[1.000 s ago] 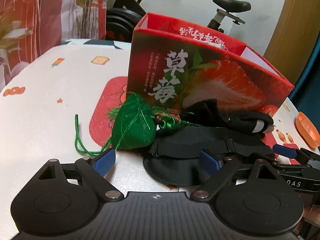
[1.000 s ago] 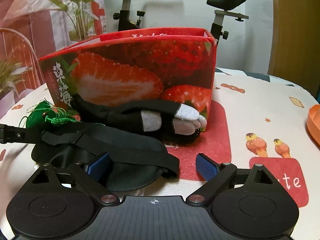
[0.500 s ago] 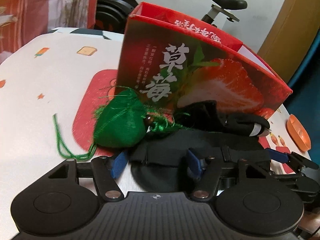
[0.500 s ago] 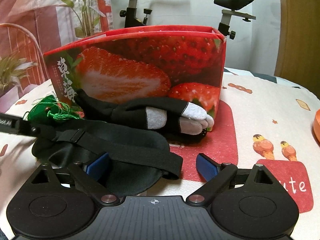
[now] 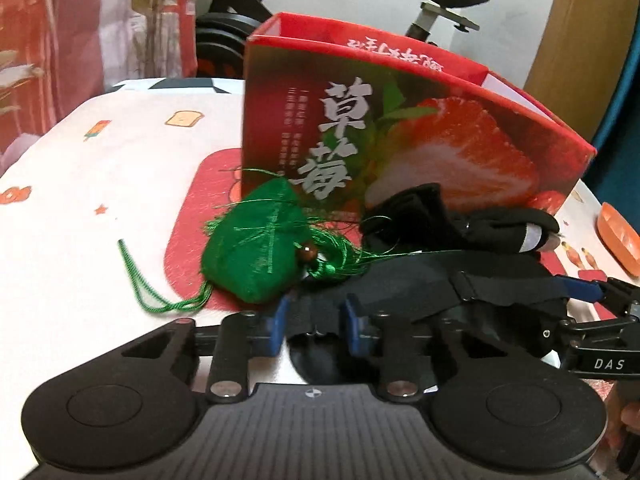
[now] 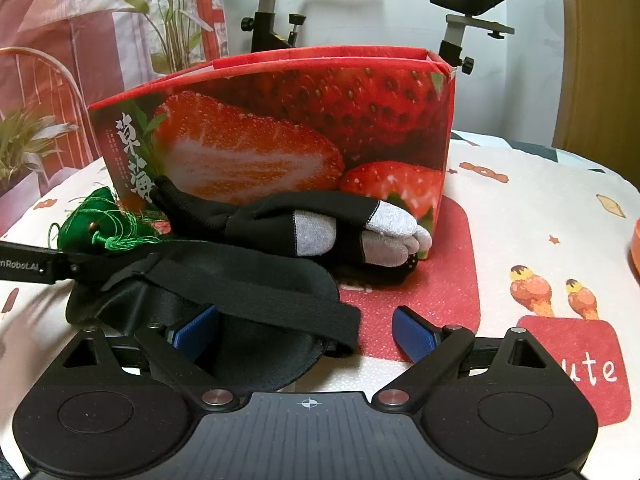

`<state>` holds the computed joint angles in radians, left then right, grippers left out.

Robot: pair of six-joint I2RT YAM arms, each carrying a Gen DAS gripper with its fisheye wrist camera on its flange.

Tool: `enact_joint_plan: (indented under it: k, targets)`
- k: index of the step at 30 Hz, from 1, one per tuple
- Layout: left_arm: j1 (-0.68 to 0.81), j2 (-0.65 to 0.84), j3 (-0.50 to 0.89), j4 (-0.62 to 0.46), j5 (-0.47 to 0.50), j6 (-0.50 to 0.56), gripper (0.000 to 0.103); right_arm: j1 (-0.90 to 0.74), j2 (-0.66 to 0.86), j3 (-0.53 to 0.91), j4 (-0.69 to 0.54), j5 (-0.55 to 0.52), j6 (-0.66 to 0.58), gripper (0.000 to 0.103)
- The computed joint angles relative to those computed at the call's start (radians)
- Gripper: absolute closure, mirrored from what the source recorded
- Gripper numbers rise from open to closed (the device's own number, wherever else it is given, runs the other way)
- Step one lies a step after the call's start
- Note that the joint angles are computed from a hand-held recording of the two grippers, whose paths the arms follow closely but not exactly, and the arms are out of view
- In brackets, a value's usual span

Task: Organize soft objects
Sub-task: 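Close the left gripper on the black eye mask while the right gripper grips its strap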

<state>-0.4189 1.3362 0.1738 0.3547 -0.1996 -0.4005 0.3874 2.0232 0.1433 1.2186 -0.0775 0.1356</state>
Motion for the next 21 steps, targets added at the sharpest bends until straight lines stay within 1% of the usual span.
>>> enact_joint_plan:
  k: [2, 5, 6, 8, 11, 13, 16, 17, 19, 20, 21]
  targets:
    - [-0.017, -0.026, -0.012, -0.011, -0.032, -0.005, 0.086, 0.001, -0.001, 0.000, -0.002, 0.000, 0.001, 0.011]
    - [-0.085, -0.037, -0.015, -0.027, -0.125, -0.012, 0.090, -0.001, -0.011, 0.000, -0.016, -0.003, 0.004, 0.013]
    - [-0.103, -0.036, -0.017, -0.026, -0.147, -0.015, 0.090, -0.003, -0.018, 0.000, -0.026, -0.009, 0.006, 0.016]
    - [-0.125, -0.030, -0.019, -0.019, -0.176, -0.015, 0.090, -0.004, -0.033, -0.007, -0.035, -0.026, 0.006, 0.029]
    - [-0.136, -0.041, -0.027, -0.022, -0.187, -0.017, 0.090, 0.028, -0.060, -0.025, -0.042, -0.007, -0.002, 0.037]
    - [-0.130, -0.045, -0.031, -0.019, -0.180, -0.018, 0.090, 0.026, -0.075, -0.032, -0.051, -0.021, 0.001, 0.039]
    - [-0.129, -0.041, -0.036, -0.006, -0.177, -0.018, 0.090, 0.007, -0.094, -0.033, -0.074, -0.051, 0.011, 0.046]
    - [-0.131, -0.037, -0.034, -0.003, -0.178, -0.020, 0.090, 0.008, -0.107, -0.034, -0.087, -0.048, 0.010, 0.050]
    - [-0.131, -0.043, -0.041, 0.002, -0.176, -0.024, 0.090, 0.030, -0.135, -0.047, -0.090, -0.006, -0.003, 0.056]
    - [-0.131, -0.044, -0.043, 0.004, -0.175, -0.023, 0.090, 0.045, -0.158, -0.053, -0.103, 0.021, -0.007, 0.065]
    - [-0.132, -0.043, -0.044, 0.006, -0.177, -0.022, 0.090, 0.069, -0.184, -0.064, -0.110, 0.069, -0.014, 0.069]
